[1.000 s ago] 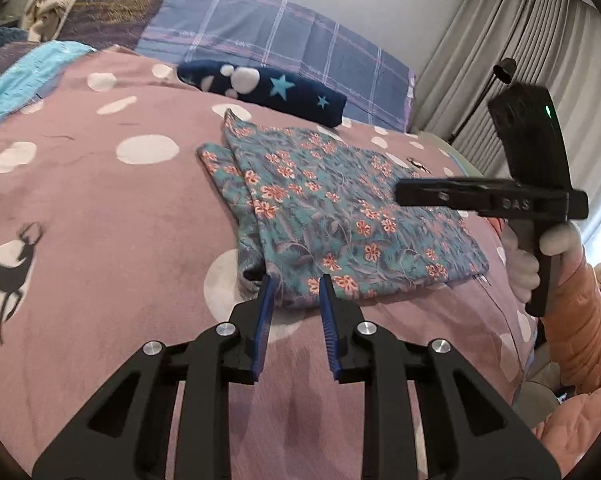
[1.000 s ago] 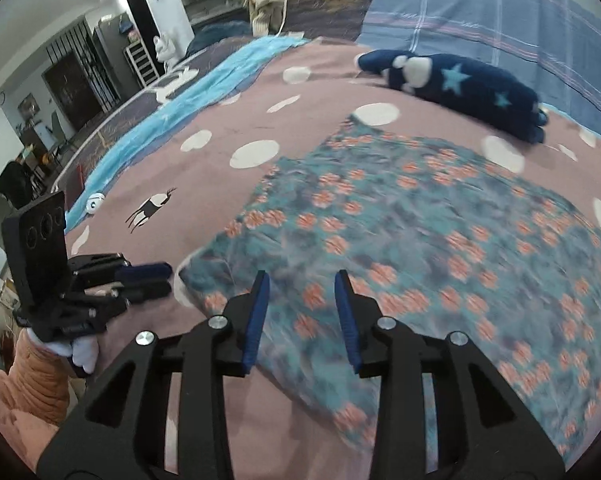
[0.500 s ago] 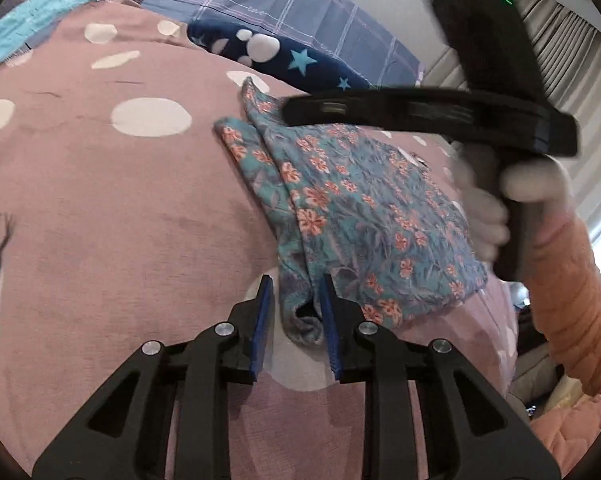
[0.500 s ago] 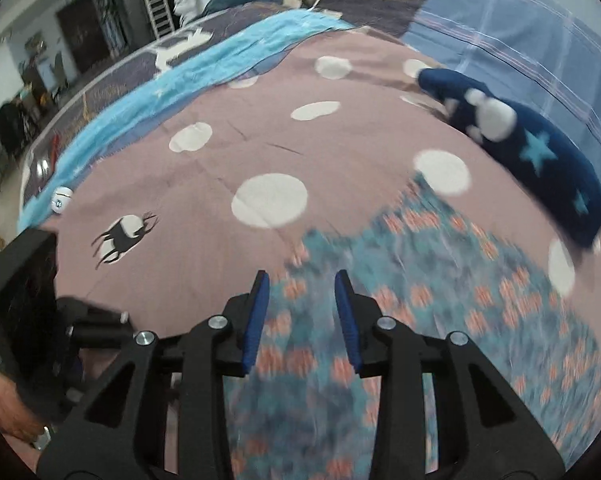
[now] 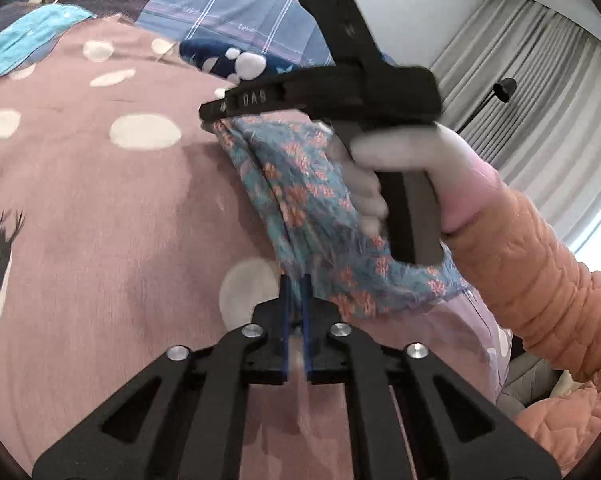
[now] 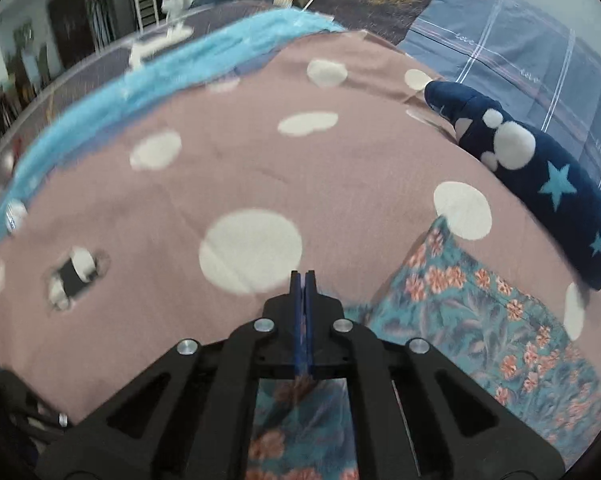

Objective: Fold small clothes

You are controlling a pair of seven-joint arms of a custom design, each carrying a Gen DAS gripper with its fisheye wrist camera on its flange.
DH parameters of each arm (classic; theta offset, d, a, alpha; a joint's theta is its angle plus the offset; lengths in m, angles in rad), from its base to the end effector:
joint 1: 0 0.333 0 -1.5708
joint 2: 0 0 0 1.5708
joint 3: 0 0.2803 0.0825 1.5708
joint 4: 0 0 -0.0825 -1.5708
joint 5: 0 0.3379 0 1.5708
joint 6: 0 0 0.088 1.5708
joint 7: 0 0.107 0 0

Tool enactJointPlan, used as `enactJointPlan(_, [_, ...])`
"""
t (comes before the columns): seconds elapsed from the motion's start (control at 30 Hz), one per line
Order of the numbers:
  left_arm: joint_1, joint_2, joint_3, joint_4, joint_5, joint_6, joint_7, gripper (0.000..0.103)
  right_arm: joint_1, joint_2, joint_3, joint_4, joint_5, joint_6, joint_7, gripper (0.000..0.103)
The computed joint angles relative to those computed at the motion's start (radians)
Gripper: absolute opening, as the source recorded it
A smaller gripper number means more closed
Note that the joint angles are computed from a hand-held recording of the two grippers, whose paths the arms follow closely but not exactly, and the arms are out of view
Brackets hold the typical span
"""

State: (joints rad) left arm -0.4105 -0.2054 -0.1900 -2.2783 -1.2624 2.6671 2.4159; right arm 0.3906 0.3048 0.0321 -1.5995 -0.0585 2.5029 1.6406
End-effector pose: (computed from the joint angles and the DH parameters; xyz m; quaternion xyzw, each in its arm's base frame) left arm 0.4122 -0.2527 0.4758 0.4686 -0.7515 0.4616 0.0511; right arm 0.5865 0.2614 0.5042 -0.7922 0.5340 -0.1679 0.2432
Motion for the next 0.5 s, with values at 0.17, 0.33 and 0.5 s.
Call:
enactJointPlan(0.17, [0.012,0.003,0.003,-0.012,0.012,0.015,-0.056,0.002,-0.060,0.037,0.034,0.027,0.198,-0.019,-0.078,0.001])
enactJointPlan(0.33, [-0.007,-0.060,0.022,-0.039,-0.115,0.026,0.099,0.011,0.000,-0.012,-0.060,0.030,-0.021,-0.028,0.118,0.027])
enactJointPlan(0.5, [-0.005,-0.012,-0.019,0.013,-0.014,0.039,0.065,0.034,0.007,0.080,-0.077,0.186,-0.146,-0.187,0.235,0.031])
